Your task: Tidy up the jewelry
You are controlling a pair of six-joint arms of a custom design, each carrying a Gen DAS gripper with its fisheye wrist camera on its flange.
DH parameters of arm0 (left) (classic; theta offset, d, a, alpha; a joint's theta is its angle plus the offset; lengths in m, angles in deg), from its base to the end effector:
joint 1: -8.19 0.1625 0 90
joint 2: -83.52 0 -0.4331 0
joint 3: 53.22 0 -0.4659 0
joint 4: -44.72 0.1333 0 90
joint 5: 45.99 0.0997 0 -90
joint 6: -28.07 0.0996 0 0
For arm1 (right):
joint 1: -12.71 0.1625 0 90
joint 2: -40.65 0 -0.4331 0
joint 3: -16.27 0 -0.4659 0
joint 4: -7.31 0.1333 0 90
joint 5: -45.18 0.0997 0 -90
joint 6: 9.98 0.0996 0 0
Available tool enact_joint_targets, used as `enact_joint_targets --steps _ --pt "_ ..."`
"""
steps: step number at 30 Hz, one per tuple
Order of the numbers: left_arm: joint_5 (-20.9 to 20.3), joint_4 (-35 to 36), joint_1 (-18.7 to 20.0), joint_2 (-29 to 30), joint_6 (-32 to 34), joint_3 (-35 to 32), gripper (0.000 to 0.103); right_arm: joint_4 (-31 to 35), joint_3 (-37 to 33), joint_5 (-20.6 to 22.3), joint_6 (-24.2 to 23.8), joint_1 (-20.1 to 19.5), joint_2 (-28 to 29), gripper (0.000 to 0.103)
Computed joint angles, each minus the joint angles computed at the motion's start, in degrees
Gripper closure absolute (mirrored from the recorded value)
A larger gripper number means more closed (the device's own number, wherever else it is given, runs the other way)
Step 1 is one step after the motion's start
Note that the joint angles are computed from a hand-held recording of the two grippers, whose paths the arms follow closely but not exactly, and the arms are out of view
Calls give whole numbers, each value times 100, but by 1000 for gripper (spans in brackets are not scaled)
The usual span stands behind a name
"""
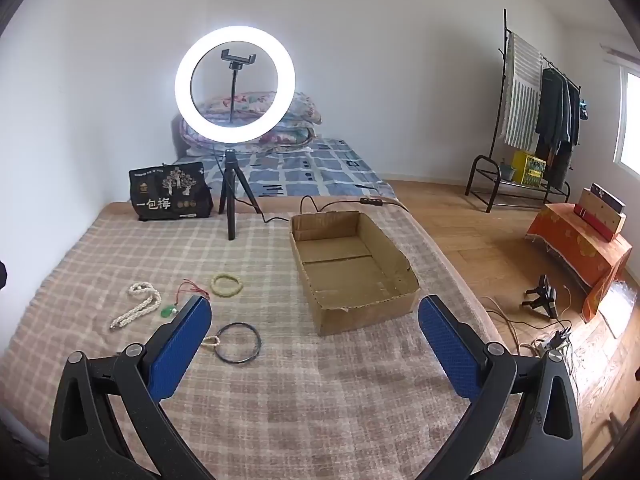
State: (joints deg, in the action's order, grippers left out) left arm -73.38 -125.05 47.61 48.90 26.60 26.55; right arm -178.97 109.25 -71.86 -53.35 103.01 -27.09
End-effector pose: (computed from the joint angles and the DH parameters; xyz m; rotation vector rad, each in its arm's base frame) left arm -0.4719 -0.6749 0.0972 0.5178 2.1043 -1.1644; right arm 0.0917 -0.7013 0.4301 0.4288 -2.0007 1.1610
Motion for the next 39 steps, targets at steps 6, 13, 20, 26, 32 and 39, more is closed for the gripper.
enact_joint_targets --steps 6,13,20,26,32,39 --pt "-21 47 1 -13 -59 7 0 -10 -14 17 -6 -20 25 0" --pt "-39 50 2 -19 -71 11 0 7 -16 3 -2 -6 22 0" --pt "-49 62 2 -23 -86 13 0 -5 -17 -4 -3 -2 28 0" --pt "-37 51 1 -20 -85 13 0 -7 -13 5 -7 -8 25 0" --pt "-54 59 2 -24 -93 15 0 0 -9 5 -6 -5 19 0" --pt "-53 52 2 -24 -96 16 0 -7 -5 -5 -2 4 20 0"
